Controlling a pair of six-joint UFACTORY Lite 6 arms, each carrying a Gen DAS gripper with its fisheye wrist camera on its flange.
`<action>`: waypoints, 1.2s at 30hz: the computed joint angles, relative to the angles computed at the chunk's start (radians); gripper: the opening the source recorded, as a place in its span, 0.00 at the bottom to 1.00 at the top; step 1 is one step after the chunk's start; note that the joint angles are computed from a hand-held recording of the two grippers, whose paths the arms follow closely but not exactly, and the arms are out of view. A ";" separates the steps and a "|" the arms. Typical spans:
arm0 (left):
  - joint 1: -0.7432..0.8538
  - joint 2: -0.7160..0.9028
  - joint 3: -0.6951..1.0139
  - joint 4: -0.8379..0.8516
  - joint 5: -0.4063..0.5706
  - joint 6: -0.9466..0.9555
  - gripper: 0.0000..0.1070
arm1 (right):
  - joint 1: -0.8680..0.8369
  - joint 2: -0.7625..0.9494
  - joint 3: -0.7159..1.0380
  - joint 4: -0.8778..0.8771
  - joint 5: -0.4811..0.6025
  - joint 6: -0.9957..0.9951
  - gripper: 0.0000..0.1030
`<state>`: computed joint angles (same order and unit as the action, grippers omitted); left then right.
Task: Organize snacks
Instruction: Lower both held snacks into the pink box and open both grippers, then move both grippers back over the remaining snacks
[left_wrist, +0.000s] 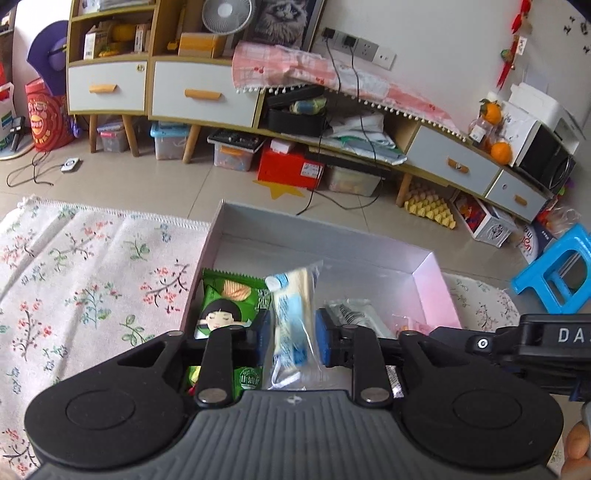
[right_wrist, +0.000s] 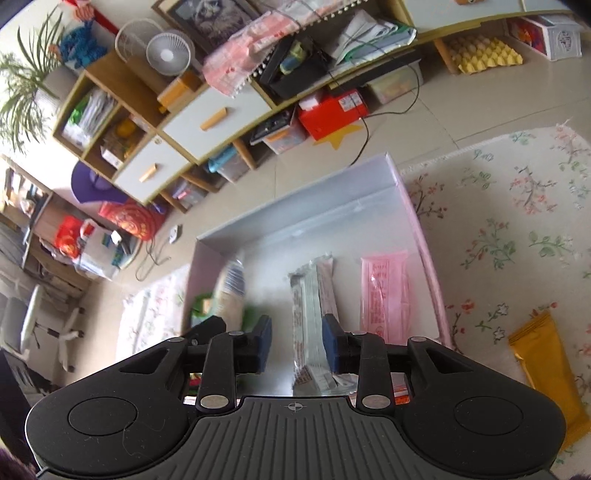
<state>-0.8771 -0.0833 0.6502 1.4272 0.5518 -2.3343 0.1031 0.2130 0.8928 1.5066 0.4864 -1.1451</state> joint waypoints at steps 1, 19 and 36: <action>-0.010 -0.015 -0.004 -0.006 0.014 0.008 0.25 | -0.007 -0.023 -0.008 -0.017 0.003 0.017 0.35; -0.291 -0.292 -0.075 -0.387 0.251 0.191 0.52 | -0.157 -0.767 -0.313 -0.374 0.127 0.214 0.83; -0.620 -0.238 -0.121 -0.539 0.381 0.105 0.73 | -0.445 -1.247 -0.560 -0.632 0.292 0.143 1.00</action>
<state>-1.4967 -0.3208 0.5296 0.8886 0.9326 -2.2289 -0.3422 -1.0337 0.3325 0.8751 0.7785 -1.0024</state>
